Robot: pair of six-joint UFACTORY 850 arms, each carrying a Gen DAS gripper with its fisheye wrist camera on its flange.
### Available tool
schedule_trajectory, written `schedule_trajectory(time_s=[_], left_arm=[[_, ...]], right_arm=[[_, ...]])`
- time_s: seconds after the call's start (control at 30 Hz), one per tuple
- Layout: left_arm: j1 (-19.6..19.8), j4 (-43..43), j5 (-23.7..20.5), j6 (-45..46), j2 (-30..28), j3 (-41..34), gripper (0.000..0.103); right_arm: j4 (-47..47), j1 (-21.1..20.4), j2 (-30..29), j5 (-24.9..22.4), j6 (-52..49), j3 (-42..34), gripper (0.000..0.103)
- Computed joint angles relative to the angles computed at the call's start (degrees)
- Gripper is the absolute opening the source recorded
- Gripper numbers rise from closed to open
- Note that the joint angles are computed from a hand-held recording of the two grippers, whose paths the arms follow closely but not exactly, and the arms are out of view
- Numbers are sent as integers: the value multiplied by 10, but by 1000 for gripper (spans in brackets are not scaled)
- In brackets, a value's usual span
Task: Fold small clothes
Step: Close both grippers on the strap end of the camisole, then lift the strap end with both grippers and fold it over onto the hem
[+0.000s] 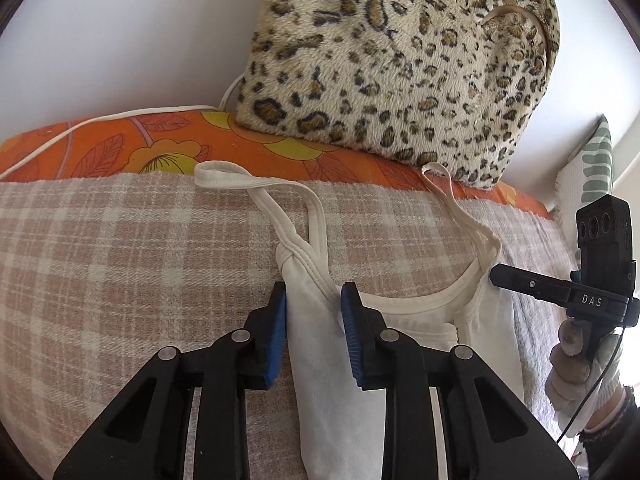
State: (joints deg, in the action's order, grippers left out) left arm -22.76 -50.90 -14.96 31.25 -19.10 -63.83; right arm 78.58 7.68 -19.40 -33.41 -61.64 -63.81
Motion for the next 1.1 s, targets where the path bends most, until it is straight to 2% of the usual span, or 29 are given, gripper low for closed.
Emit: schedule_trajectory(time_s=[0.07,0.13,0.2,0.27,0.47,0.77,0.87,0.93,0.97,1.1], left_arm=[[-1,12,2,-14,-2,-3,13],[0,-3,2,-8,-2,-3,9],[0,-20,7,7,2,0,5],[-2,-17,14,4,6,2,4],[0,-109,18,85,28,18,2],[-6,-162,19,147,69,39,1],[-9,-161,26,153,72,41,1],[-2,-201,11,190,67,40,1],[1,-205,10,183,62,38,2],[16,-158,-19,96,35,21,25]], right_arm=[[-8,4,-2,8,8,-4,23],[-10,7,0,18,10,-4,12],[-6,10,4,23,6,-3,9],[1,10,9,24,3,0,9],[12,8,34,24,-8,13,8],[13,16,71,25,-11,28,7],[-12,22,83,36,3,32,7],[-29,26,84,43,13,29,7],[-36,29,84,48,16,28,7],[-46,31,78,50,22,22,7]])
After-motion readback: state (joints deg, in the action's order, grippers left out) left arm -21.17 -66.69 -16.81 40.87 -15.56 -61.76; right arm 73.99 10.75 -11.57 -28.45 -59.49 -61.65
